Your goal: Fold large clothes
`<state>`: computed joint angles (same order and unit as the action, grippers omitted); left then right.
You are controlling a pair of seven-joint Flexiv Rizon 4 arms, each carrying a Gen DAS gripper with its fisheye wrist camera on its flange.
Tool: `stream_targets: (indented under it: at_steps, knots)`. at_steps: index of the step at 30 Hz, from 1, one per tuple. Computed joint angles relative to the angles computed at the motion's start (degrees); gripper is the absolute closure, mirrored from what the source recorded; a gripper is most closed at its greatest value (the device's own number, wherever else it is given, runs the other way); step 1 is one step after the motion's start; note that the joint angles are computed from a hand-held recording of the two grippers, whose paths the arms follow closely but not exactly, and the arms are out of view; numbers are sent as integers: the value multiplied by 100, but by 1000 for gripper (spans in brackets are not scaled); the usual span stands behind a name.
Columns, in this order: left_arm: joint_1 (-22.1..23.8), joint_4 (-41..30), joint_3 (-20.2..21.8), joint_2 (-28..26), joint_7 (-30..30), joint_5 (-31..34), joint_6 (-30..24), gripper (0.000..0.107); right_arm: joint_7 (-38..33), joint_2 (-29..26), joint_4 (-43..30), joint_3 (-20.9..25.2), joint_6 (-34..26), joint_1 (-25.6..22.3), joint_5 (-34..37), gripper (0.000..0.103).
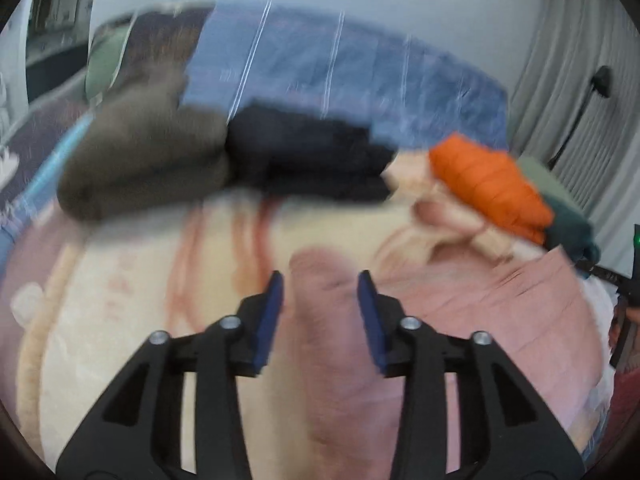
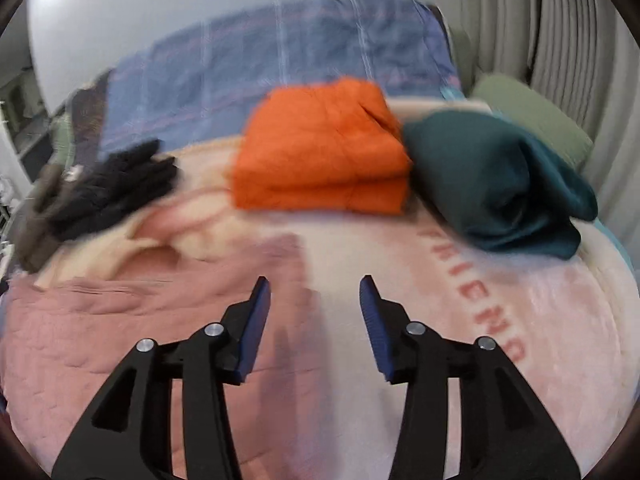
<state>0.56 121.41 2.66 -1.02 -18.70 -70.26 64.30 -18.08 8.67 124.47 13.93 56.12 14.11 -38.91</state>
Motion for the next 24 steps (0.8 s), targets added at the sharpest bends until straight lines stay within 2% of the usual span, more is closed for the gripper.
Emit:
stream_targets:
  at_steps: [2,4,6,8,10,11,12,13,14,15,16,17,19,20,22,24]
  knots:
    - [-146,66,-41,344,356,-308,-182,77,45,-102,-92,97,490,118,-227,54]
    - [-296,122,-30,559,354,-182,-568,77,-95,-341,-225,129,958,296,-196,53]
    - [-468,197,-99,596,254,194,-683,77,-713,-702,-437,115,1409,570,475,53]
    - [-657,305,-220,488,195,480,-293,76,-1273,-1138,-718,124,1704,810,1238,53]
    - [-704,331,-268,241,-431,1154,-150,76,-1660,-1510,-1033,128,1655,984,1725,53]
    - [-674,307,-265,89,-916,1590,-136,76,-1698,-1641,-1134,111,1526,1026,1617,53]
    - [-681,319,-280,-7,-1092,1673,-46,75,-1466,-1721,-1234,-91,1057,1229,1136,54]
    - [-699,352,-306,-30,-983,1498,33,75,-1184,-1861,-1300,-347,455,1429,540,60]
    - [-718,359,-333,-46,-807,1295,95,74,-1005,-1947,-1276,-446,226,1470,318,61]
    - [-713,376,-327,-26,-660,1156,75,73,-971,-2054,-1218,-416,370,1350,469,60]
    - [-706,361,-321,-27,-590,1049,83,72,-947,-2096,-1059,-366,888,1156,851,61]
    - [-717,364,-331,-52,-549,984,219,73,-875,-2071,-965,-400,1141,1120,956,62]
    - [-734,357,-365,-177,-461,853,630,72,-716,-2087,-957,-515,1053,1240,625,63]
    - [-700,321,-368,-259,-465,825,607,72,-639,-2102,-981,-560,921,1307,422,63]
    - [-544,201,-362,-464,-504,727,201,71,-614,-2133,-1070,-571,612,1386,187,62]
    - [-490,205,-416,-491,-411,493,129,71,-558,-2096,-1003,-553,654,1365,94,61]
